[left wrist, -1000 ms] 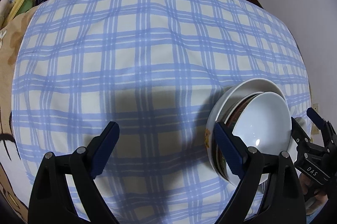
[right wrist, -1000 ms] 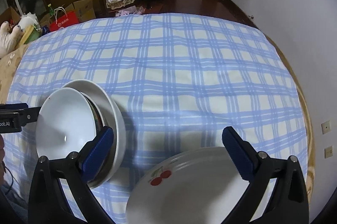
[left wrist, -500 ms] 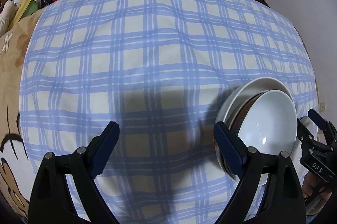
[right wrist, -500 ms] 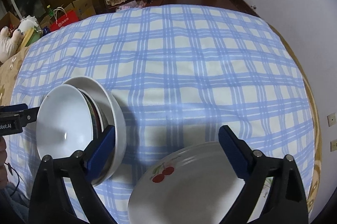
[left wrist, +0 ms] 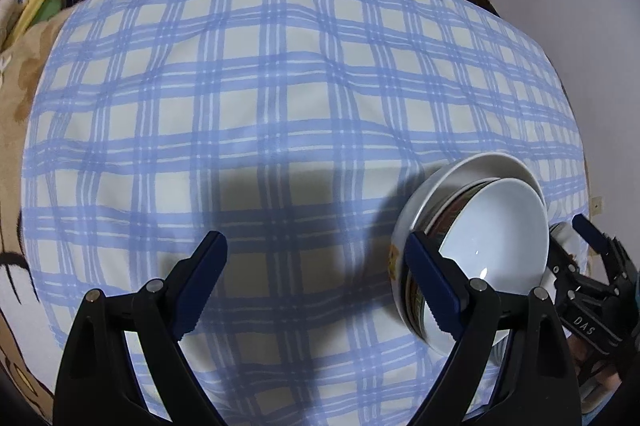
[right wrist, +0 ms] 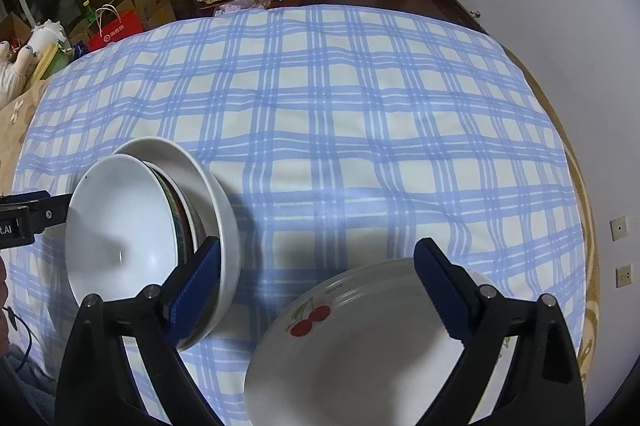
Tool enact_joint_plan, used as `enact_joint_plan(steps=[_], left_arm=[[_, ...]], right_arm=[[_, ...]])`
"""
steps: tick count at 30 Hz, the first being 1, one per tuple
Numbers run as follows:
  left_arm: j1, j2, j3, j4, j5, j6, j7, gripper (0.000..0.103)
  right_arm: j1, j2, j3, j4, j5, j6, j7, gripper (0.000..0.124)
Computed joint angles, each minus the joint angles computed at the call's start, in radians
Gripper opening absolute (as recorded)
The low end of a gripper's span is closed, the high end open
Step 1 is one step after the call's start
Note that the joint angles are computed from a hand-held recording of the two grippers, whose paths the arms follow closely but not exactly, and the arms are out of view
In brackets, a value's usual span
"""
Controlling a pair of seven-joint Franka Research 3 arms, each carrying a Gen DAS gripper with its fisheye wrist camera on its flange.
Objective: Organize plates and bowls
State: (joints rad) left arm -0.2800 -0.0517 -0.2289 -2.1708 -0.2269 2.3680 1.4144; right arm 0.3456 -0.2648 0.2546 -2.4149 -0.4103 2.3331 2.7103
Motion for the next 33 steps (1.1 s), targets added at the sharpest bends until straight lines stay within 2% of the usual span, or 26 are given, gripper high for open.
enact_joint_plan(steps=[5, 9, 12, 15, 19, 23, 29, 33], left_arm=[[-0.003, -0.013, -0.007, -0.016, 0.081, 0.007, -0.052, 0.09], [0.002, -0.002, 0.007, -0.017, 0.008, 0.005, -0.023, 0.089], [0.008, -0.013, 0.01, -0.027, -0.001, 0.012, -0.018, 0.089], [0.008, -0.03, 0.021, -0.044, -0.085, 0.028, 0.057, 0.089], [0.009, -0.029, 0.015, -0.041, -0.036, 0.02, 0.045, 0.089], [0.003, -0.021, 0.013, -0.037, -0.068, 0.029, 0.042, 0.089], [-0.002, -0.016, 0.005, -0.044, -0.037, 0.06, 0.026, 0.089], [0.0, -0.007, 0.014, -0.039, -0.09, 0.057, 0.063, 0.088]], right_arm=[[0.007, 0.012, 0.008, 0.028, -0.008, -0.058, 0.007, 0.1], [0.014, 0.016, 0.0, 0.033, -0.003, -0.068, 0.01, 0.1], [0.018, 0.017, -0.004, 0.037, -0.001, -0.077, -0.001, 0.1], [0.02, 0.019, -0.006, 0.042, 0.001, -0.086, -0.005, 0.1], [0.022, 0.022, -0.009, 0.047, 0.005, -0.096, -0.017, 0.1], [0.021, 0.023, -0.012, 0.048, 0.007, -0.098, -0.021, 0.1], [0.024, 0.027, -0.011, 0.056, 0.013, -0.109, -0.024, 0.1], [0.026, 0.03, -0.016, 0.064, 0.026, -0.134, -0.043, 0.1]])
